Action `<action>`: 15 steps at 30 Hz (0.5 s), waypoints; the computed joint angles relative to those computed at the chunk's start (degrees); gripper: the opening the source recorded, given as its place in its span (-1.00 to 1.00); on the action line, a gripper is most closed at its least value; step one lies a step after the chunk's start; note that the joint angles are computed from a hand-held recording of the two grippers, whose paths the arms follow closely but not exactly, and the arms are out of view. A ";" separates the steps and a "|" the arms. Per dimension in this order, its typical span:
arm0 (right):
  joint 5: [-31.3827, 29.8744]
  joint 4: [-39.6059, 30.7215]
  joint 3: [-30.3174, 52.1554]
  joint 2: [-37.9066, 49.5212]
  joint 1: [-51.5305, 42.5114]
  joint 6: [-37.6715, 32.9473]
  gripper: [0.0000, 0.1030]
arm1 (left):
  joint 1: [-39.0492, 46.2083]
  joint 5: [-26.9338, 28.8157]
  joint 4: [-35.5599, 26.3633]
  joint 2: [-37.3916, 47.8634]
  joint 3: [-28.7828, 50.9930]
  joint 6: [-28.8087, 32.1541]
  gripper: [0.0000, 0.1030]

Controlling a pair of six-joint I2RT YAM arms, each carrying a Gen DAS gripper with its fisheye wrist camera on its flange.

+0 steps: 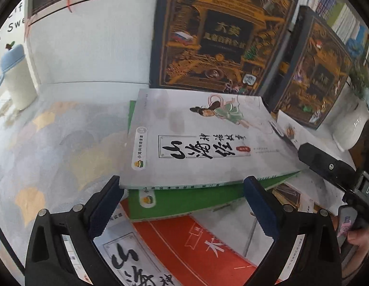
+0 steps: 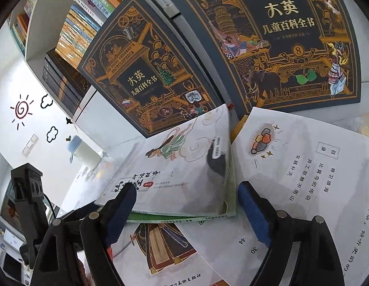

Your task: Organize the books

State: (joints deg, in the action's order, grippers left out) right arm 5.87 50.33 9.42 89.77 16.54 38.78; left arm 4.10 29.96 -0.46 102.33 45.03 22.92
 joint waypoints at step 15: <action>2.10 -4.80 2.04 -0.83 1.47 -1.31 0.76 | 0.27 0.82 -2.23 1.87 2.07 -0.62 0.95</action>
